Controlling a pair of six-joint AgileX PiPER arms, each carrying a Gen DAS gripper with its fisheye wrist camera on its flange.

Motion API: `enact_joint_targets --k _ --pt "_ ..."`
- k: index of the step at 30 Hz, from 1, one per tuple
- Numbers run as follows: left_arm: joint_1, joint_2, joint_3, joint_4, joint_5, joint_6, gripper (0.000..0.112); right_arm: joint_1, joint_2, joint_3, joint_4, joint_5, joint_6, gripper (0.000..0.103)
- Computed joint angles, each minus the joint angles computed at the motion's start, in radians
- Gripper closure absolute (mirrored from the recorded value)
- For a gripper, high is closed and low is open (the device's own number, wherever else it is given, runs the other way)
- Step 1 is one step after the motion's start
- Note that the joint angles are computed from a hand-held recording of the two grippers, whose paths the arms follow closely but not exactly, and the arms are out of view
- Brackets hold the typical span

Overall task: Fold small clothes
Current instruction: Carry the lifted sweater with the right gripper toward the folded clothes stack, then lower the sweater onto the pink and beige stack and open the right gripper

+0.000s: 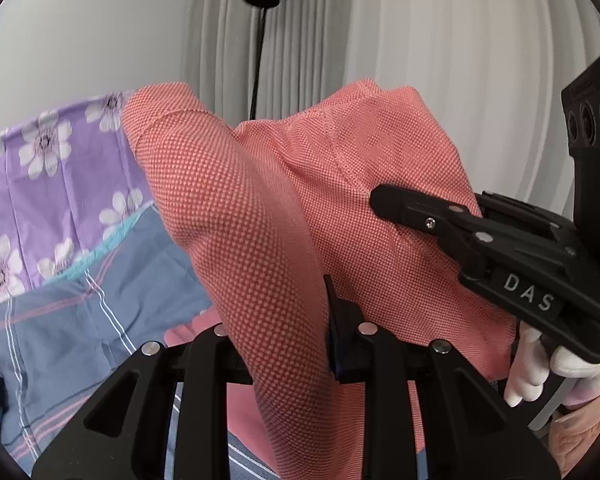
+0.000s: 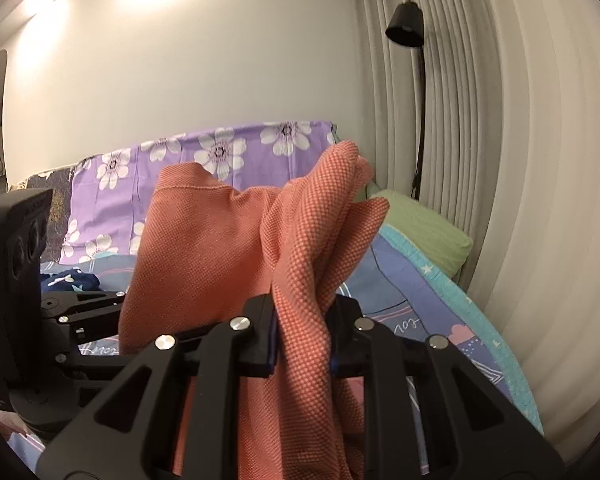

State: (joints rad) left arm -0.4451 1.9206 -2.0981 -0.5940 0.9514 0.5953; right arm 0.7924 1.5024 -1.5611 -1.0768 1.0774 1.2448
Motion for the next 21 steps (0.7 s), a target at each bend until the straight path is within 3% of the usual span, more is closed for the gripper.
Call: enact_joint_targets --k 6,9,10,13,16,18,20,21 --pt "0.012 0.108 -0.094 -0.006 0.052 -0.084 0.087 -0.126 0.033 0.029 0.085 -0.113 -0.018 0.085" --pt "0.002 0.158 -0.105 0.040 0.040 -0.119 0.086 -0.205 0.064 0.048 0.152 -0.199 -0.049 0.085" --pt "-0.005 0.170 -0.098 0.072 0.032 -0.130 0.084 -0.238 0.084 0.052 0.194 -0.226 -0.062 0.082" --pt "-0.035 0.216 -0.084 0.238 0.040 -0.199 0.077 -0.265 0.156 0.057 0.224 -0.154 0.000 0.065" --pt "-0.036 0.181 0.075 0.287 -0.092 -0.192 0.069 -0.297 0.195 0.100 0.333 -0.127 0.038 0.045" --pt "-0.012 0.170 0.123 0.216 -0.113 -0.155 0.065 -0.305 0.181 0.193 0.330 -0.192 0.124 0.045" --pt "-0.019 0.150 0.168 0.227 -0.139 -0.134 0.065 -0.319 0.141 0.305 0.292 -0.300 0.248 0.045" --pt "-0.038 0.124 0.223 0.268 -0.190 -0.119 0.064 -0.328 0.127 0.344 0.276 -0.343 0.301 0.045"
